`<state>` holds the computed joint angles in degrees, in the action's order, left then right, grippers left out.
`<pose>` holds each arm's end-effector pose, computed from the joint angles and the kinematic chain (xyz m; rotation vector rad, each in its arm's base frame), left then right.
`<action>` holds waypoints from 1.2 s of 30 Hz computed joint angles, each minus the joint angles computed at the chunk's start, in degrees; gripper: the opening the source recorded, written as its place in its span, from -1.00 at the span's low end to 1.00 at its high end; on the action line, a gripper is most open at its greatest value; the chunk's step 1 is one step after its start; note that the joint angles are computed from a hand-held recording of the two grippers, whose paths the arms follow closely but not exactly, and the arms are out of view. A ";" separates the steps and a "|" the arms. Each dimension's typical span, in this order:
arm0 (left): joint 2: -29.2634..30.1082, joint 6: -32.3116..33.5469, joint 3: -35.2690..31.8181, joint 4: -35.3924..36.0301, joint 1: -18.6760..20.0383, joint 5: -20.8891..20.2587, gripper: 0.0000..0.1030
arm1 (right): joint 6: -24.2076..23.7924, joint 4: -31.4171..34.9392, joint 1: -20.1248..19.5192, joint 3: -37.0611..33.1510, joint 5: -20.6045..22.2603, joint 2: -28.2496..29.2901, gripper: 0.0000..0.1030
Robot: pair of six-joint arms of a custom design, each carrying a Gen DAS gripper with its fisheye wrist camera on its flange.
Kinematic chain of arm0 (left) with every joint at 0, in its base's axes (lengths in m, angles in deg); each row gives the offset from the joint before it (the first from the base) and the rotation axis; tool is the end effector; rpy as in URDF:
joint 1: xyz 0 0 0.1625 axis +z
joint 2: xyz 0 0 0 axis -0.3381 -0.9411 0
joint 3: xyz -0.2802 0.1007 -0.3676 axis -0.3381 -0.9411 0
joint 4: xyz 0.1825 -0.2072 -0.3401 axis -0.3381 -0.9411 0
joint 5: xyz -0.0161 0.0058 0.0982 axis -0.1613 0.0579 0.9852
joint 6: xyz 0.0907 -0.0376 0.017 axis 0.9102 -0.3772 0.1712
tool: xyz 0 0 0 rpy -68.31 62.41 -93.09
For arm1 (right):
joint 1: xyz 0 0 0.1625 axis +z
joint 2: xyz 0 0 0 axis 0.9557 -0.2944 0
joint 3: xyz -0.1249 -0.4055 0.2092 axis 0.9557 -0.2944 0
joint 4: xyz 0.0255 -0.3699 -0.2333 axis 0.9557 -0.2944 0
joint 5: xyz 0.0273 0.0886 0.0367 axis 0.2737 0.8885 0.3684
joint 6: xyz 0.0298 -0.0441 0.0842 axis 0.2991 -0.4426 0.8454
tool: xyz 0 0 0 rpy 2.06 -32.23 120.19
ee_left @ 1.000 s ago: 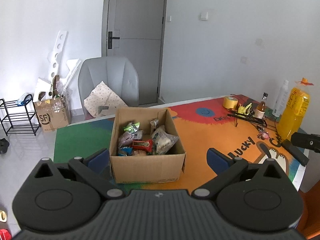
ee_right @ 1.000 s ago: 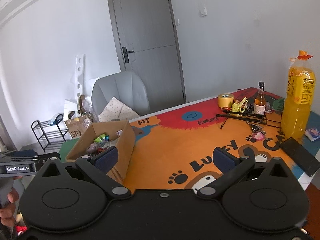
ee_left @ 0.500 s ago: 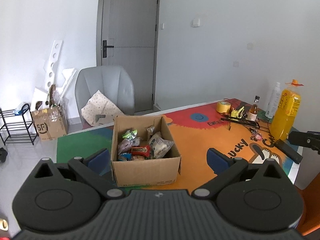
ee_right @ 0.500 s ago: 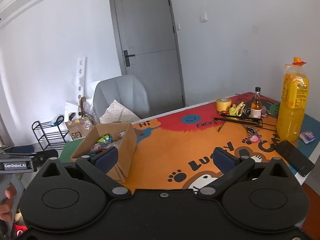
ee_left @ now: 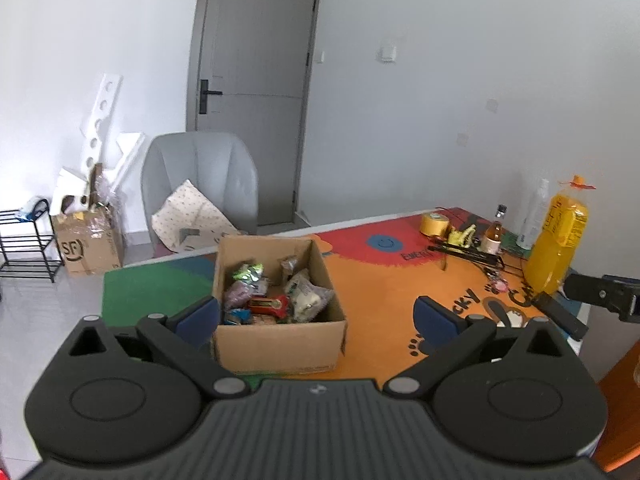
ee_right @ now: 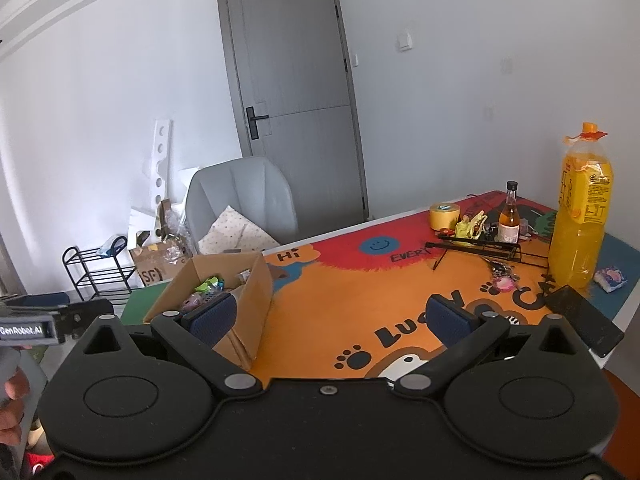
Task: Organize snacks
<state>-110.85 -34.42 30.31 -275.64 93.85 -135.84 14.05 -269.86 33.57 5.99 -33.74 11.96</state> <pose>0.0190 -0.6600 0.3563 0.2085 1.9830 -1.4077 0.3548 -0.7868 -0.0354 1.0021 -2.4219 1.1872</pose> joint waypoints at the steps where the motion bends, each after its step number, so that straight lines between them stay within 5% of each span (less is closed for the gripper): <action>1: -0.03 0.21 0.06 -0.19 -0.07 0.13 0.99 | 0.01 -0.02 0.05 0.04 -0.02 -0.02 1.00; 36: -0.52 0.94 0.54 0.36 0.16 0.05 0.99 | -0.43 0.88 0.48 -0.13 -0.34 0.21 1.00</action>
